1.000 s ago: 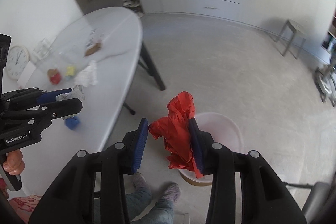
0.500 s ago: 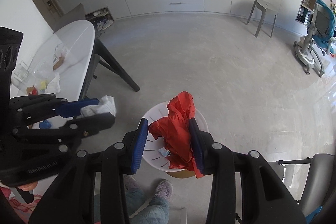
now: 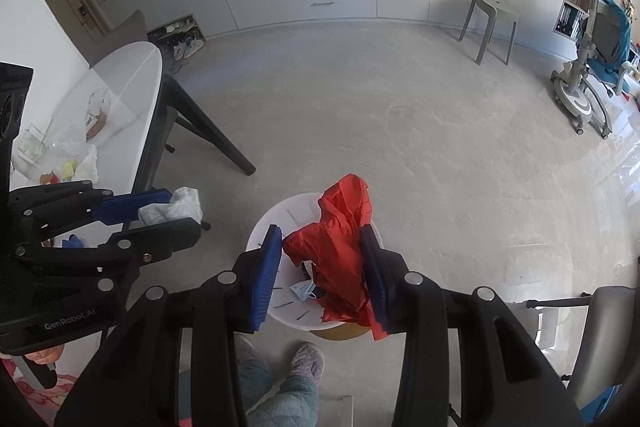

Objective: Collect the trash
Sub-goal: 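Open the left gripper over the basket while the right releases the red tissue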

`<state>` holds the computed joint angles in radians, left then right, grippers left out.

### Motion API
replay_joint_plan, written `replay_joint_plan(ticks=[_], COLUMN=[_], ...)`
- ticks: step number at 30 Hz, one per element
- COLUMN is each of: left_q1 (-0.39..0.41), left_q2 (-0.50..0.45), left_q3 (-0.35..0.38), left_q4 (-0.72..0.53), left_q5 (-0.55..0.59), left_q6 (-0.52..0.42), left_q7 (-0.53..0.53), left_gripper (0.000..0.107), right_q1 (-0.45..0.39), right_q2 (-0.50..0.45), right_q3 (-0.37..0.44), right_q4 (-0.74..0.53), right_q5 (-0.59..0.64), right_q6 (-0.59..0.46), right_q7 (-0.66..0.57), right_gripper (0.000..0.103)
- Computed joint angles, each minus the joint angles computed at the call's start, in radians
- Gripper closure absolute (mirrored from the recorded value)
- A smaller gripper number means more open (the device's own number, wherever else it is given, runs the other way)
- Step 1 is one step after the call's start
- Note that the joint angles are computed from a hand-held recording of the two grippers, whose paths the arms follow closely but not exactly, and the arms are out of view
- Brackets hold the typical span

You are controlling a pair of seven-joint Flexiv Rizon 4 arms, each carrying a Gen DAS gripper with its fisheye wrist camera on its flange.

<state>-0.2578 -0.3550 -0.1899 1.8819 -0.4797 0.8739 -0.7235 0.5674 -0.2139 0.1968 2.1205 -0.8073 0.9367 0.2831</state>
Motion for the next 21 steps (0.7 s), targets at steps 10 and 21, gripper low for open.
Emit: replay_joint_plan(ticks=[10,21], left_q1=[-0.001,0.015], left_q2=[0.041,0.070], left_q3=[0.005,0.026], left_q4=[0.034,0.044], left_q5=[-0.008,-0.007], left_q6=[0.050,0.083], left_q7=[0.013,0.008], left_gripper=[0.026,0.015], right_q1=[0.001,0.004], right_q2=[-0.015,-0.051], right_q3=[-0.002,-0.011], right_q4=[-0.007,-0.030], right_q5=[0.018,0.041], right_q6=[0.004,0.038], right_q7=[-0.006,-0.061], right_gripper=[0.062,0.062])
